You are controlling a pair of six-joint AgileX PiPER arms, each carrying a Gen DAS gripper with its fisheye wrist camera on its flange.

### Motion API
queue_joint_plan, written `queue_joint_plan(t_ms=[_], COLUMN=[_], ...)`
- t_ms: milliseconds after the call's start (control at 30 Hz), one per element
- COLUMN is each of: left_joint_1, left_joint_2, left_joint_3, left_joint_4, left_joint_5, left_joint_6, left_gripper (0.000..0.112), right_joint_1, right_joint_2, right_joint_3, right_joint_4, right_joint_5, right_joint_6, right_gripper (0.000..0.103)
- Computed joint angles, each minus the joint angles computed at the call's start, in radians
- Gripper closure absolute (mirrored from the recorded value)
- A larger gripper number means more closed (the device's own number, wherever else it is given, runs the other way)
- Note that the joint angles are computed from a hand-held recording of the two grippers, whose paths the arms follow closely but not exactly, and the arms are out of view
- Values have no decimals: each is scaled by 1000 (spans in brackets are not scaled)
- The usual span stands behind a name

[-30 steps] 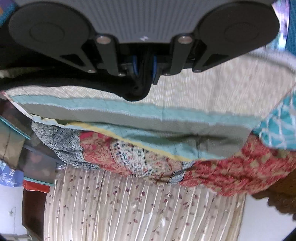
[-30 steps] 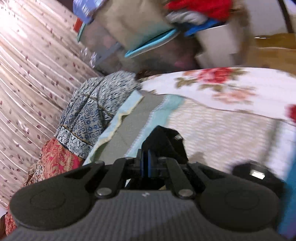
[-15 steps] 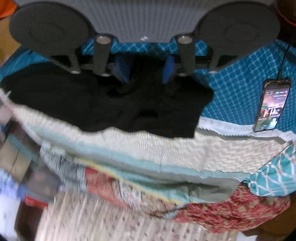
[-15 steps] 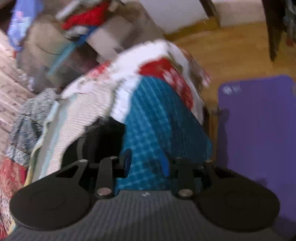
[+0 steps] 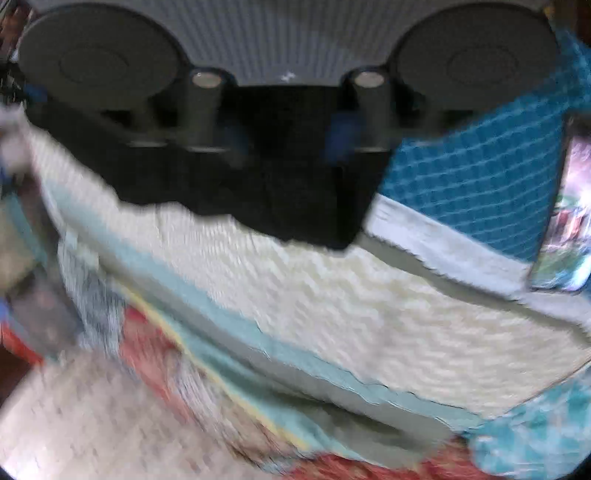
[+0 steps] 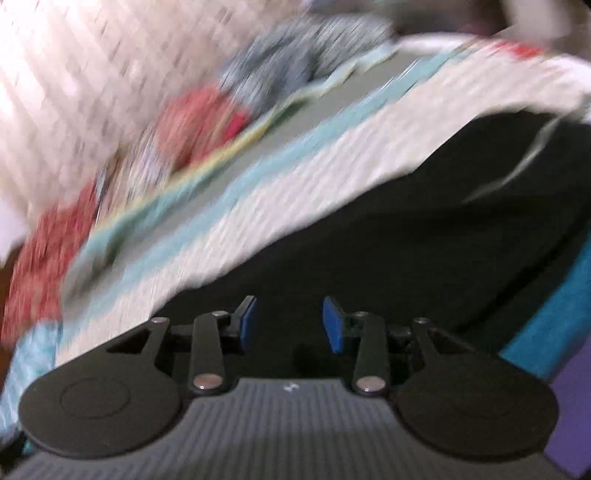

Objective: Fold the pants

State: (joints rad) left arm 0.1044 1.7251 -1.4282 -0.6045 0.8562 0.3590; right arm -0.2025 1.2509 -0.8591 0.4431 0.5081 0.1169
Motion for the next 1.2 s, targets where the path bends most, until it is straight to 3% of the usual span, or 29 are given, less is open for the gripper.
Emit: queue_joint_plan(t_ms=[33,100,167,233,267,400,433,467,500,533,600,700,833,900,933,967,1067,1200], left_joint_1=[-28,-32,-1,21,30,121,136,154,172,200,273,315,301,298,296,295,300,293], left_joint_2=[-18,-133,-234,-236,-202,-135,-134,-125,-120,-124,-109,-94,-99,-101,-101,-106,-123,-84], left_joint_3=[5,95,194,203,181,128,125,107,96,109,108,98,98,98,96,96,113,116], left_joint_4=[53,38,-104,-134,-104,-146,-138,-123,-114,-133,-209,-258,-260,-266,-268,-269,-295,-391], left_joint_5=[-45,-231,-418,-472,-440,-146,-92,-25,33,61,155,239,248,256,262,269,288,338], left_joint_6=[-2,54,191,216,168,113,95,63,25,25,70,70,64,69,70,69,76,67], left_gripper=[110,110,110,110,110,109,100,79,68,61,61,59,59,59,59,59,53,38], right_joint_1=[62,146,225,258,258,300,326,363,392,426,494,595,704,742,738,716,634,632], right_joint_2=[40,111,122,134,143,132,141,161,179,206,267,400,560,612,660,691,716,653], right_joint_3=[-10,-50,-45,-68,-89,-147,-179,-222,-258,-292,-387,-571,-752,-808,-862,-903,-931,-826], right_joint_4=[-42,-114,-265,-339,-316,8,51,89,140,197,243,220,109,-38,-74,-71,128,159], right_joint_5=[-3,30,0,8,26,-32,-24,-12,6,18,77,166,234,267,296,332,341,178], right_joint_6=[50,144,269,277,222,-166,-266,-366,-466,-566,-715,-868,-923,-822,-785,-745,-696,-626], right_gripper=[61,61,60,58,56,55,51,42,38,30,20,16,16,23,58,82,86,89])
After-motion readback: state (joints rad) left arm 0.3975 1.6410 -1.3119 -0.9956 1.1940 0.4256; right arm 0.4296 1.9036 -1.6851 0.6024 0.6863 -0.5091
